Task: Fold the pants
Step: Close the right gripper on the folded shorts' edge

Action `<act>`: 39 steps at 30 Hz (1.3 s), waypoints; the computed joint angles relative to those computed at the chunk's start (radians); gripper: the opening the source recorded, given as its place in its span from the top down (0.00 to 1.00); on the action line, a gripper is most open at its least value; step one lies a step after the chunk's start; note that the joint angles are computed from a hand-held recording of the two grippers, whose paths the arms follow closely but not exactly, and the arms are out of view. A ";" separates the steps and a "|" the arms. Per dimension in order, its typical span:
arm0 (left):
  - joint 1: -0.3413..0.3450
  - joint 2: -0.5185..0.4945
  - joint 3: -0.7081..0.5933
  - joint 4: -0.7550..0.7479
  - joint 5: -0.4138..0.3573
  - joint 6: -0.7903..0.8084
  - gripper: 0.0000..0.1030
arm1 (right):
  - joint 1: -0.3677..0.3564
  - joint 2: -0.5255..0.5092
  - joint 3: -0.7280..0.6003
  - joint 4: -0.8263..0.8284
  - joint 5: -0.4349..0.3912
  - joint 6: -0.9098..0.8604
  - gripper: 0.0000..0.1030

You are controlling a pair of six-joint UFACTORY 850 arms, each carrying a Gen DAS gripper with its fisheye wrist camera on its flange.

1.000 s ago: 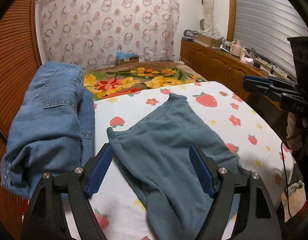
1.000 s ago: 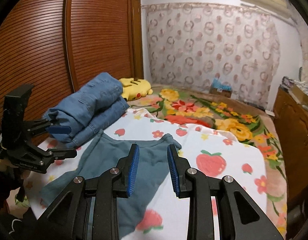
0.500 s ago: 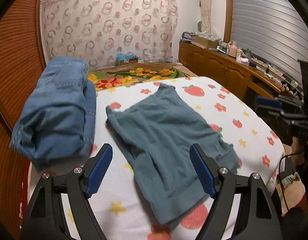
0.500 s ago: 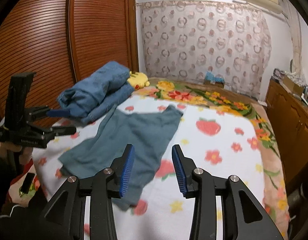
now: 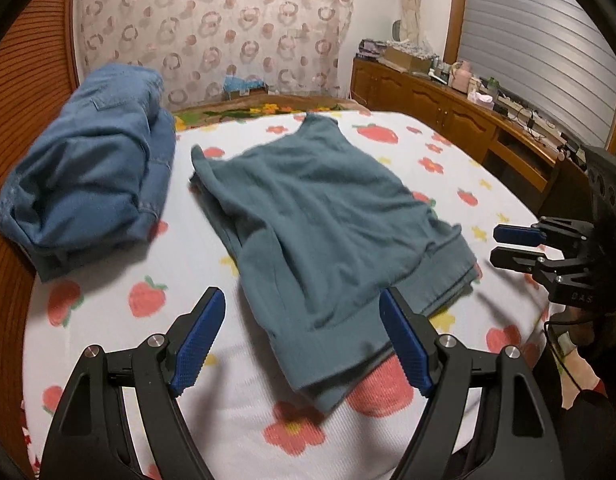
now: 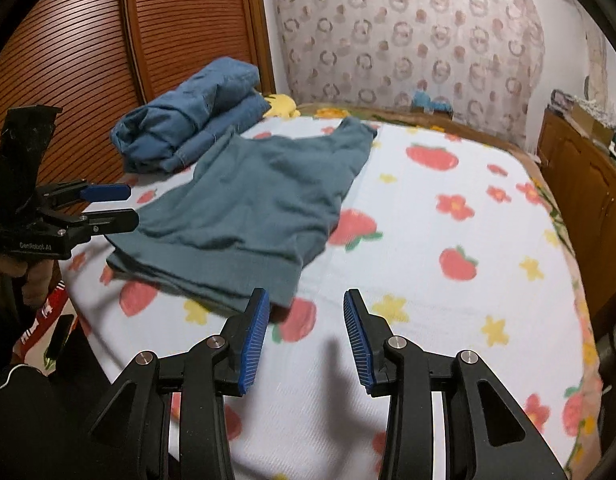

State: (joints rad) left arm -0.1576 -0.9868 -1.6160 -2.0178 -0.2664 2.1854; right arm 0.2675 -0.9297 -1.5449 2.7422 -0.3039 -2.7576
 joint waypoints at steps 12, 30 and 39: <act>0.000 -0.039 -0.029 0.144 0.032 -0.152 0.22 | 0.015 -0.059 -0.097 -0.055 0.074 0.001 0.74; 0.011 0.005 0.032 -0.006 -0.021 -0.006 0.22 | -0.013 0.030 0.067 -0.173 -0.062 0.111 0.99; 0.028 -0.002 0.035 0.072 -0.078 -0.099 0.56 | 0.004 -0.001 0.022 -0.061 -0.017 0.025 0.78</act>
State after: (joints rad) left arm -0.1294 -0.9885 -1.5807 -1.9461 -0.3441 2.0863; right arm 0.2716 -0.9304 -1.5226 2.6817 -0.3212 -2.7323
